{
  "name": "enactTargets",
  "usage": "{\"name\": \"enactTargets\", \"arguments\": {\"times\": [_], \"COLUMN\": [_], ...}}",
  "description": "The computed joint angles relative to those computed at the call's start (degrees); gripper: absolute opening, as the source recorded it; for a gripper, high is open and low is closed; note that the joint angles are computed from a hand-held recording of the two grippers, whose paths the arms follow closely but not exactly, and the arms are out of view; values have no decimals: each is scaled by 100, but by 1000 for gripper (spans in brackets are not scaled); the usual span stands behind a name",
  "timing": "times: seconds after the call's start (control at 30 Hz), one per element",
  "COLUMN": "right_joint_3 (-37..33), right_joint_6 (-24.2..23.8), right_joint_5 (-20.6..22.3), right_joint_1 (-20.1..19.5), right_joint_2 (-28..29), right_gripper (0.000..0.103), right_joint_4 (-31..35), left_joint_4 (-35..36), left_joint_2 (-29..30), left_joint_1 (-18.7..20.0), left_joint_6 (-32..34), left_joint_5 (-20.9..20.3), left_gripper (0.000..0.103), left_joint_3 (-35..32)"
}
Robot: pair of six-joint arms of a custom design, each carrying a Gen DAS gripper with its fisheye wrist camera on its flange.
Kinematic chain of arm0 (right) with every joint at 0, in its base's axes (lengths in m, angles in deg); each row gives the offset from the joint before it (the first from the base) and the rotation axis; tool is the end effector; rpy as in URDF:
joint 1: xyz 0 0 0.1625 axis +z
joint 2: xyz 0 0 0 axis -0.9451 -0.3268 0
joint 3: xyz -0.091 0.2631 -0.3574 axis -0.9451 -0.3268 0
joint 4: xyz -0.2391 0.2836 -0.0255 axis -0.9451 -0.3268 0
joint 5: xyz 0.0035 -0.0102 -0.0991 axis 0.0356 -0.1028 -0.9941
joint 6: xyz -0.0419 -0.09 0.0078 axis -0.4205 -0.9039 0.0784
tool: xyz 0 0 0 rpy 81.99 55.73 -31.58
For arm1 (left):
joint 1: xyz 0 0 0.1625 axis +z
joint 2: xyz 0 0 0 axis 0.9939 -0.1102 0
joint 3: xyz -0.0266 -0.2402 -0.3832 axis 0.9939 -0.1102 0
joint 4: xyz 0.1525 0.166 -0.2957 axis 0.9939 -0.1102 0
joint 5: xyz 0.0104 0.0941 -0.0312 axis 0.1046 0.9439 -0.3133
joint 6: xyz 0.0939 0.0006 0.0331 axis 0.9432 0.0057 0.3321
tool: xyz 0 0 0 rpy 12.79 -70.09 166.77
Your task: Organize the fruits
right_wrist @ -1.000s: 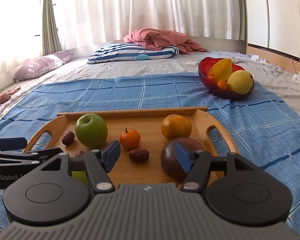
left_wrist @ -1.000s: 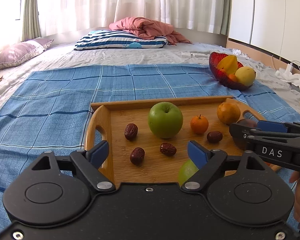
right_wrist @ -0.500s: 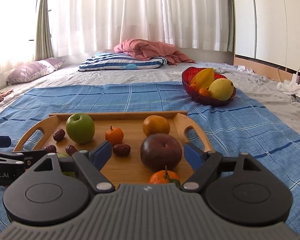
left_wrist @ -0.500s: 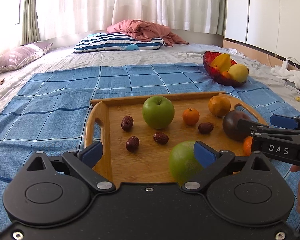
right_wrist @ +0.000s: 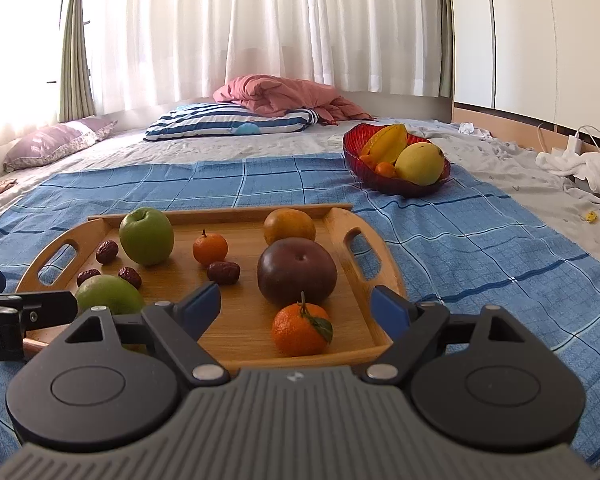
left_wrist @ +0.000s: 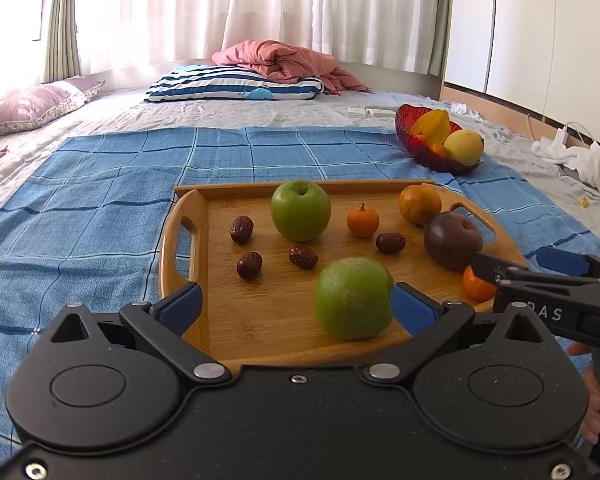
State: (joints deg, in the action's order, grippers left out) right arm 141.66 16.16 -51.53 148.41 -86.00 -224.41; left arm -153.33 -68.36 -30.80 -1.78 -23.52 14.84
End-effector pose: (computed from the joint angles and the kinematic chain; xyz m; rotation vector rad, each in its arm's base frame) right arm -0.0289 -0.6842 0.1805 0.4748 -2.0554 1.2926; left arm -0.2558 -0.6773 -0.0544 0.6024 2.2355 -1.1281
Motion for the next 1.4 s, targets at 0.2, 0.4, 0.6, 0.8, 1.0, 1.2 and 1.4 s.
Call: {"name": "enactTargets", "arguments": {"times": [0.2,0.4,0.6,0.8,1.0,1.2,1.4], "right_joint_3": [211,356,476,573,579,570,477], "right_joint_6": [-50,-39,-68,-140,-298,-371,-177], "right_joint_5": [0,-32,-106,-155,-198,-215,-209], "right_joint_1": [-71,-134,-182,-217,-249,-271,-294], "right_joint_2": [-22,-22,-5,24,102,128,96], "right_gripper": [92,92,92,93,94,95,101], "right_joint_4": [-215,-316,-470,-548,-617,-541,-239], "left_joint_4": [-111,-273,-366,-283,-165,-2,69], "left_joint_2": [-26,-2,46,86,108,119,241], "left_joint_1": [-37,-60,-63,-44,-2,58,83], "left_joint_6": [-101,-146,-194,-254,-383,-530,-435], "left_joint_5": [34,129,226,266,285,299,471], "left_gripper": [102,102,102,102,102,102,103], "left_joint_3": [189,346,470,542,539,501,337]}}
